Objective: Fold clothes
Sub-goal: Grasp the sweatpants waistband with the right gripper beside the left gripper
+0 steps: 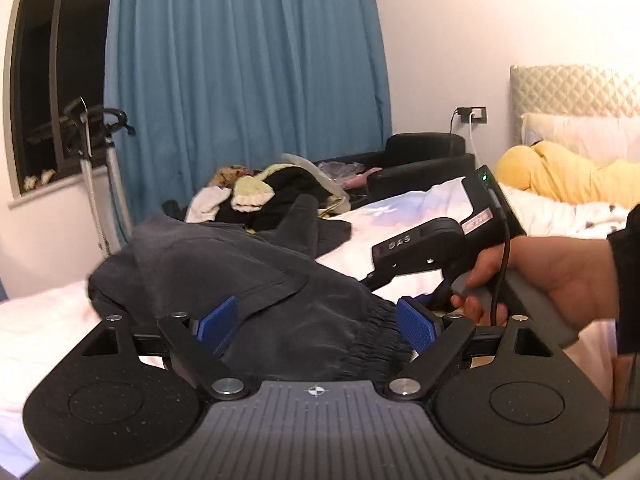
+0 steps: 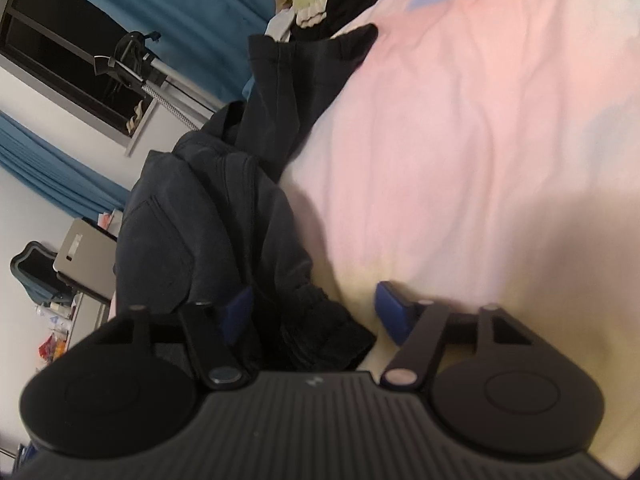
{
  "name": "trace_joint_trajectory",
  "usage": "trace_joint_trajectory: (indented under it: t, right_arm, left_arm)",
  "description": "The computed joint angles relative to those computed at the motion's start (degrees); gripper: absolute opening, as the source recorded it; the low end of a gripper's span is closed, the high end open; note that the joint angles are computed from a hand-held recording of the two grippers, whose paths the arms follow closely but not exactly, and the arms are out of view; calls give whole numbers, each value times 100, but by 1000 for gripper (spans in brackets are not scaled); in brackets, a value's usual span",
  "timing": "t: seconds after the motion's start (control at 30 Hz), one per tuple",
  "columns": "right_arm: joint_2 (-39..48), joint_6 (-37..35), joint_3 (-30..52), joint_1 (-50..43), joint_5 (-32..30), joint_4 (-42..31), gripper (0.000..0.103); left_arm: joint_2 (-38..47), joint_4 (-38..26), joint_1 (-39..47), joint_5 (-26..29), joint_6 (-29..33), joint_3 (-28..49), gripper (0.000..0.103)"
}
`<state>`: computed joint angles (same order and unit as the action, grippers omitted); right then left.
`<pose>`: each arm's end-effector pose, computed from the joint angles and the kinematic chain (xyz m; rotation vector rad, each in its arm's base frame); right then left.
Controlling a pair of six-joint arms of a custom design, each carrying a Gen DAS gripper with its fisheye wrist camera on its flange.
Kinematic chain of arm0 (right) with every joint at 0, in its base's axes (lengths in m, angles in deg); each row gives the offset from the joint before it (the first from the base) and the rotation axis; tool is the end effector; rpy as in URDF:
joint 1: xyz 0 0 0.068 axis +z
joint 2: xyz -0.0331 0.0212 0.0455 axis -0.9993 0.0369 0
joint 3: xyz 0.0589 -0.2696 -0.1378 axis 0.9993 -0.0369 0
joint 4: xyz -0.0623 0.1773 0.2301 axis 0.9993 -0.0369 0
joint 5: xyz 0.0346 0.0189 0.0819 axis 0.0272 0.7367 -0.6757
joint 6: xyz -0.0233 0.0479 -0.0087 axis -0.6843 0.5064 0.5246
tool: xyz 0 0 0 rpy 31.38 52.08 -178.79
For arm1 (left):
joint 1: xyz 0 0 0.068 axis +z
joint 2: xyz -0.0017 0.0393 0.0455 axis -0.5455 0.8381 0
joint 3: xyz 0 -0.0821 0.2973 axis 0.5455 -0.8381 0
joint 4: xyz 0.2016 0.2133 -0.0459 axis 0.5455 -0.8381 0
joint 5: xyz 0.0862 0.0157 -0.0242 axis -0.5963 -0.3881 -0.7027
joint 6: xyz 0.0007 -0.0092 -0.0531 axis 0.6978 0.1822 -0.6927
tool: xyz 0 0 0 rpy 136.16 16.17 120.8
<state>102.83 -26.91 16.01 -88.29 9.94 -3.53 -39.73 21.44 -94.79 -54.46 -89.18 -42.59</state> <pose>0.2602 0.0184 0.1725 0.3587 2.3270 0.9827 0.1003 -0.1370 0.2081 0.4432 1.8652 -0.0905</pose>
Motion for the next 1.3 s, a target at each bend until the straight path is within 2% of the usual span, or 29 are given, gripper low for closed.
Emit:
trace_joint_trajectory:
  t: [0.1, 0.17, 0.27, 0.37, 0.43, 0.5, 0.6, 0.63, 0.67, 0.8, 0.9, 0.93, 0.97, 1.0, 1.03, 1.07, 1.1, 1.17, 1.2, 1.27, 1.3]
  right_arm:
    - [-65, 240, -52, -102, -300, 71, 53]
    - [-178, 352, -89, -250, -620, 81, 42]
    - [-434, 630, -201, -399, -1107, 158, 36]
    - [-724, 219, -110, -315, -918, -280, 33]
    - [-840, -14, -20, -186, -410, -679, 36]
    - [-963, -145, -26, -137, -10, -889, 37]
    - [-1196, 3, -182, -361, -31, -979, 51]
    - [-1307, 118, -238, -462, -85, -1022, 62]
    - [-1389, 232, -281, -531, -123, -1052, 65]
    - [-1358, 410, -321, -533, -61, -1044, 66]
    - [-1196, 354, -383, -438, -97, -780, 66]
    - [-1135, 334, -401, -401, -102, -688, 66]
    - [-1051, 305, -413, -338, -65, -577, 66]
    - [-963, 263, -421, -266, 2, -468, 66]
    - [-884, 219, -435, -194, 68, -347, 65]
    - [-805, 171, -445, -128, 126, -231, 63]
    - [-736, 107, -441, -80, 150, -142, 61]
    - [-647, 29, -399, -24, 80, -64, 37]
    - [-631, 10, -382, -8, 13, -49, 36]
    - [-784, 6, -373, 42, -57, -159, 23]
    - [-927, 46, -395, 36, -223, -240, 22]
  left_arm:
    - [779, 191, 226, 45, 218, 121, 84]
    - [1037, 206, 305, 73, 212, 125, 80]
    - [955, 241, 370, 249, 142, 70, 79]
    - [587, 442, 153, 347, 285, -85, 79]
    - [655, 513, -19, 316, 364, -83, 79]
    - [1052, 479, -233, 20, 394, 12, 79]
    - [1607, 675, -364, -283, 445, 33, 79]
    - [1725, 832, -377, -303, 528, -2, 79]
    - [1840, 1021, -387, -300, 627, -31, 79]
    - [2731, 1877, -392, -521, 1020, 109, 80]
    - [3359, 2279, -123, -580, 1030, 369, 74]
    - [3400, 2343, -3, -430, 1017, 402, 59]
    - [3340, 2261, 107, -288, 915, 440, 46]
    - [3247, 2123, 214, -158, 774, 486, 43]
    - [2978, 2062, 305, -104, 614, 430, 26]
    - [2630, 2020, 395, -82, 442, 344, 18]
    - [2279, 1955, 491, -57, 268, 274, 17]
    - [1346, 1456, 829, 8, -348, 174, 13]
    - [874, 1177, 1098, 76, -684, 130, 12]
    - [-38, 487, 1766, 322, -1330, 86, 10]
    - [-460, 81, 2209, 557, -1692, 94, 10]
